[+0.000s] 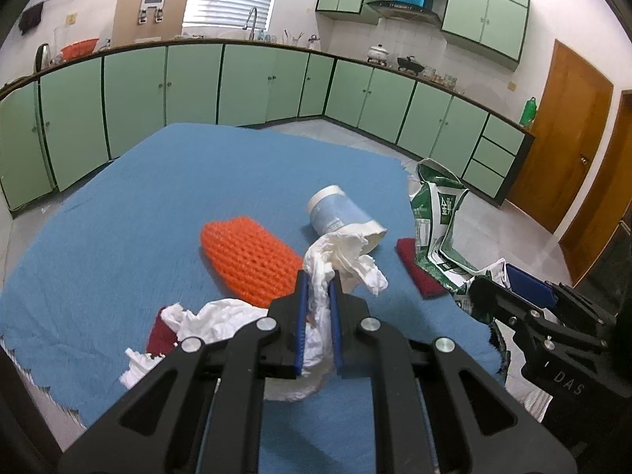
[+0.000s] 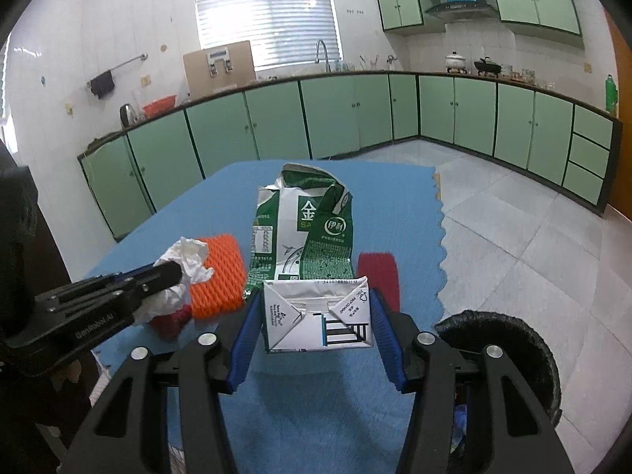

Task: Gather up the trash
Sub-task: 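Carry the tissues and white carton over the black bin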

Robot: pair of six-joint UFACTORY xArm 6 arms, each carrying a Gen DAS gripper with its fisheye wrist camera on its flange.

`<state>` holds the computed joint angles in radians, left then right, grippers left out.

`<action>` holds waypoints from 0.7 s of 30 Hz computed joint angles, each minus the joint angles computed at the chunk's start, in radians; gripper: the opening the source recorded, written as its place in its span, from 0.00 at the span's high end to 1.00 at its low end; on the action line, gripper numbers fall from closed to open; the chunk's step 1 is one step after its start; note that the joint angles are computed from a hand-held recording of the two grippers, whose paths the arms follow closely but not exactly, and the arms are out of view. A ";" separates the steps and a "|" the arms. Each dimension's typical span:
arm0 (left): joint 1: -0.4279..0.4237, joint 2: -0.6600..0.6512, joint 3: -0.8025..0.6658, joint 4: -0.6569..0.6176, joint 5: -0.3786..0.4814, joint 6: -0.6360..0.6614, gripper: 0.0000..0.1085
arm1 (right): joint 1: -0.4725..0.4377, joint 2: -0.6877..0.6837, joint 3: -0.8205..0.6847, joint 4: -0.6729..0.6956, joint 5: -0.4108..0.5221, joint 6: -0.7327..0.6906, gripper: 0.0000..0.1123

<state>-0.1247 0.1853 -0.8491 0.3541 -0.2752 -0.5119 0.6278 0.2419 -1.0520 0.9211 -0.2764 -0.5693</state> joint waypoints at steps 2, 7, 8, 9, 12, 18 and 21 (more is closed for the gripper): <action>-0.004 -0.004 -0.003 0.007 -0.006 0.000 0.91 | -0.005 -0.011 0.003 0.001 -0.006 -0.001 0.53; -0.009 -0.006 -0.035 0.092 -0.015 -0.073 0.91 | -0.017 -0.042 0.018 0.017 -0.027 -0.011 0.53; -0.014 -0.006 -0.040 0.093 -0.018 -0.072 0.91 | -0.018 -0.048 0.019 0.033 -0.031 -0.026 0.53; -0.021 -0.006 -0.045 0.089 -0.021 -0.067 0.91 | -0.020 -0.055 0.024 0.038 -0.036 -0.030 0.53; -0.031 0.002 -0.075 0.145 -0.023 -0.115 0.91 | -0.025 -0.074 0.030 0.080 -0.050 -0.070 0.53; -0.053 0.037 -0.155 0.311 -0.022 -0.267 0.91 | -0.048 -0.116 0.063 0.141 -0.082 -0.113 0.53; -0.061 0.068 -0.212 0.440 -0.022 -0.388 0.91 | -0.065 -0.138 0.084 0.164 -0.095 -0.122 0.53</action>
<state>-0.1855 0.2536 -1.0608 0.7945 -0.2970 -0.9002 0.5631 0.1039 -0.9680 1.0847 -0.3716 -0.6912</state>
